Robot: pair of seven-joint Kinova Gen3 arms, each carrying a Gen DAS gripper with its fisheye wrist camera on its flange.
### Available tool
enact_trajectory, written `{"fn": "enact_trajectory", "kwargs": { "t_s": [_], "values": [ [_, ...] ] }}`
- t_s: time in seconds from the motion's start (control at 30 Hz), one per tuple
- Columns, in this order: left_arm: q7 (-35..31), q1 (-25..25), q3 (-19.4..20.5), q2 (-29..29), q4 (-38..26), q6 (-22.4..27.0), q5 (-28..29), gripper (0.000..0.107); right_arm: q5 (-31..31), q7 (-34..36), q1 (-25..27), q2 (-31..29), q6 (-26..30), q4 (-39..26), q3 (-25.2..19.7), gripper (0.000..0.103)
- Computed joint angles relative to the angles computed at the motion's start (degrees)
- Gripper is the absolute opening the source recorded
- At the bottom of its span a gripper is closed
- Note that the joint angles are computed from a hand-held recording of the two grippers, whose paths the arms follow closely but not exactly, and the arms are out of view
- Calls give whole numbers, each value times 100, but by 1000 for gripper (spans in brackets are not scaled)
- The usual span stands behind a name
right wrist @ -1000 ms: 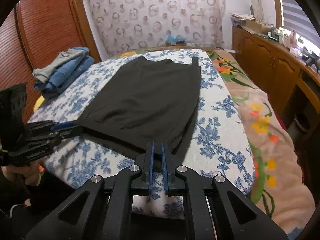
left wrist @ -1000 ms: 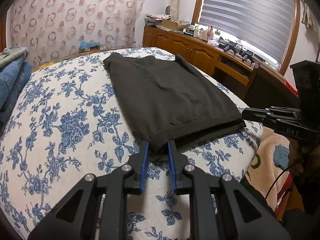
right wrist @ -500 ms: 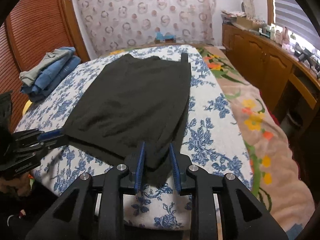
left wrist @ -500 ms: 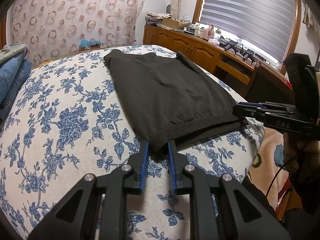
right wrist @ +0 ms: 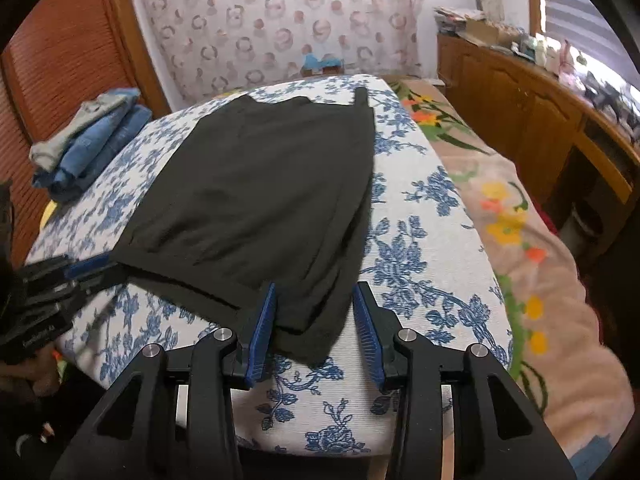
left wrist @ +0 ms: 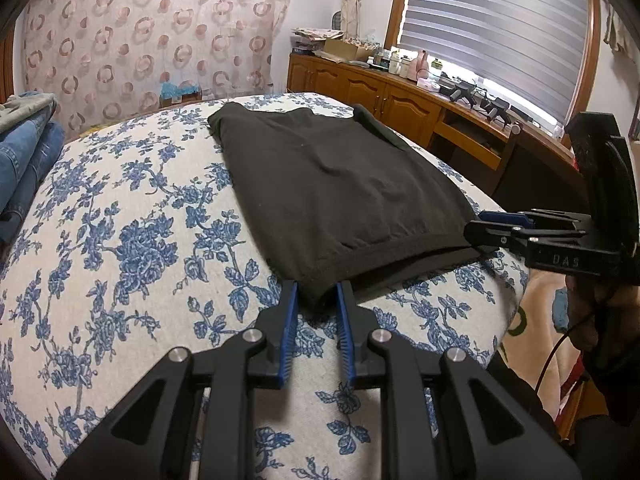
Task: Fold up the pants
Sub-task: 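Grasp the black garment's hem with the right tool beside the left tool, then lift the hem with both tools and fold it over onto the garment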
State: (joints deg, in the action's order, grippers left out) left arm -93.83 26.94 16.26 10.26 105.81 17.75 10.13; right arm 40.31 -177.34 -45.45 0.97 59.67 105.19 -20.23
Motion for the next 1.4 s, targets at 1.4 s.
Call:
{"fn": "enact_trajectory", "kwargs": {
  "t_s": [1.4],
  "values": [
    [-1112, -176, -569, -1797, -943, 338, 714, 7, 1577, 1338, 452, -603, -279, -1594, -803, 4]
  ]
}}
